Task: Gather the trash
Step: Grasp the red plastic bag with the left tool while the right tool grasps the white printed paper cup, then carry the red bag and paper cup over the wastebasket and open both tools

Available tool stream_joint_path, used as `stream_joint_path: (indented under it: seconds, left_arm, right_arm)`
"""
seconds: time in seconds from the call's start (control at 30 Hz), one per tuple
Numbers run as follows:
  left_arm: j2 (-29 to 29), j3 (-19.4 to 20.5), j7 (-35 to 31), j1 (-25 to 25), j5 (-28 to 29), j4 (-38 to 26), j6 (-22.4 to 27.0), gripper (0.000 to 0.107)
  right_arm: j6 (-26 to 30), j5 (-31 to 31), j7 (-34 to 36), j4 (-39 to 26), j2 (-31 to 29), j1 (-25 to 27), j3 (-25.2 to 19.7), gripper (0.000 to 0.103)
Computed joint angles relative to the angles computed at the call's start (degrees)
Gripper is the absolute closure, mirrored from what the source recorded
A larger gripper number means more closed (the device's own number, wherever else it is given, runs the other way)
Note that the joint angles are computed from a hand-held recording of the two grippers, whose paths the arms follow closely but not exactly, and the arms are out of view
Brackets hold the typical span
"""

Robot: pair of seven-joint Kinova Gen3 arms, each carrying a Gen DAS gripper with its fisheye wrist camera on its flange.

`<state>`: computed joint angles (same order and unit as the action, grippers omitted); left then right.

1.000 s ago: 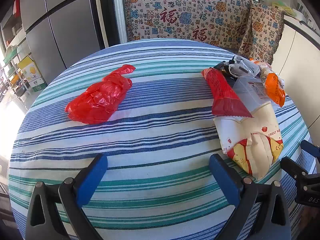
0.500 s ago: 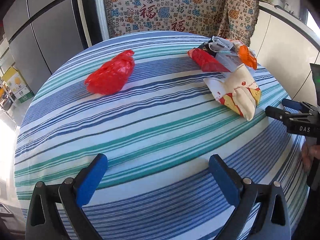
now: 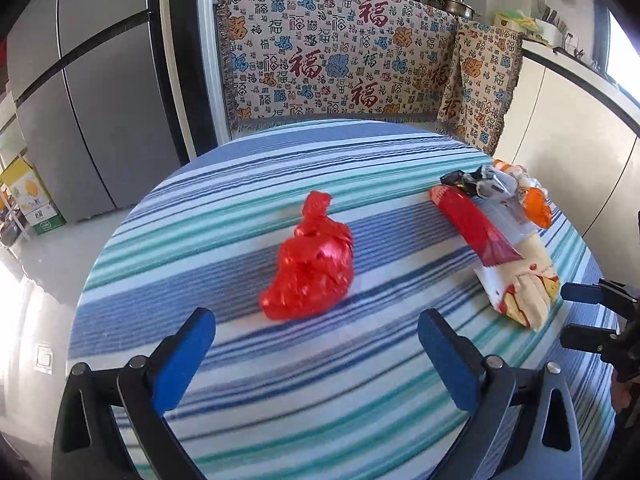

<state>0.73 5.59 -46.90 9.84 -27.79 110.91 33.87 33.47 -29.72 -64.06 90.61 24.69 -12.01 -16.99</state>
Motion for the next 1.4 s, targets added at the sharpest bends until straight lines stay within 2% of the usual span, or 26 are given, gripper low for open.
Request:
stream_joint_path:
  seconds: [0.03,0.1,0.17,0.23,0.27,0.3,0.33,0.37,0.4,0.57,0.67,0.77,0.87,0.97,1.1,1.23,1.4]
  left_arm:
    - [1.0,0.4,-2.3,-1.6,2.0,-0.8,-0.6,0.005]
    - [3.3,4.0,-7.0,-6.6,5.5,-2.3,-0.9,0.005]
    - [4.9,5.7,-11.7,-9.2,7.9,-3.6,-0.2,0.005]
    - [5.8,3.2,-15.6,-7.9,10.8,-4.5,-0.2,0.006]
    - [5.7,0.6,-16.7,-5.8,12.0,-4.5,-0.7,0.007]
    - [5.5,-1.6,-18.1,-3.9,13.2,-4.4,-1.2,0.022]
    - [5.3,-2.8,-18.6,-2.6,13.5,-4.3,-1.2,0.036]
    - [5.4,-2.8,-18.6,-2.3,13.6,-4.6,-0.4,0.068]
    - [5.2,-2.8,-19.2,-2.4,14.6,-4.7,0.5,0.073]
    - [0.3,-1.8,-13.4,-0.4,12.0,-0.7,-0.7,0.074]
    - [-4.0,0.0,-11.3,-0.1,13.6,2.4,-1.6,0.074]
    - [-7.0,4.7,-6.7,1.0,12.7,3.9,-0.9,0.074]
    - [-7.1,9.0,-1.1,2.6,10.7,3.4,-1.2,0.074]
    - [-4.5,12.1,3.8,5.6,7.7,0.2,-1.7,0.074]
    - [2.5,13.9,7.9,11.9,2.1,-7.8,-2.1,0.074]
    - [11.2,13.6,7.1,17.9,-0.1,-18.1,-1.1,0.074]
    - [22.9,13.8,3.0,22.6,1.2,-31.4,-3.6,0.074]
  right_arm:
    - [1.1,0.6,-1.6,-1.6,0.8,-1.1,0.7,0.012]
    - [3.1,2.6,-5.1,-4.5,2.1,-3.3,2.4,0.015]
    - [3.9,4.5,-8.5,-6.3,3.0,-4.8,3.7,0.024]
    - [3.5,5.1,-10.9,-6.9,3.4,-5.1,4.2,0.031]
    - [2.9,4.4,-10.7,-6.2,3.2,-3.7,2.9,0.042]
    - [2.7,3.2,-9.8,-5.8,3.2,-2.5,1.9,0.051]
    - [3.0,2.8,-9.2,-5.7,3.2,-1.7,1.4,0.082]
    - [3.1,2.2,-8.4,-5.4,3.0,-0.9,0.8,0.093]
    - [3.1,1.5,-7.1,-4.8,2.5,0.1,0.2,0.093]
    - [4.5,-2.8,1.7,0.6,-2.7,5.0,-1.7,0.094]
    - [6.2,-6.8,8.4,5.1,-6.8,8.8,-1.1,0.094]
    - [8.5,-10.6,13.6,8.7,-9.8,12.3,1.2,0.093]
    - [10.2,-14.5,18.1,11.6,-12.4,15.5,4.3,0.093]
    - [12.4,-18.1,22.2,13.6,-14.9,19.2,8.6,0.093]
    - [13.8,-18.2,23.9,13.6,-16.6,22.0,15.1,0.093]
    - [13.9,-15.1,21.9,11.0,-15.6,25.0,19.3,0.093]
    - [12.5,-9.9,19.0,6.6,-12.9,27.8,20.4,0.093]
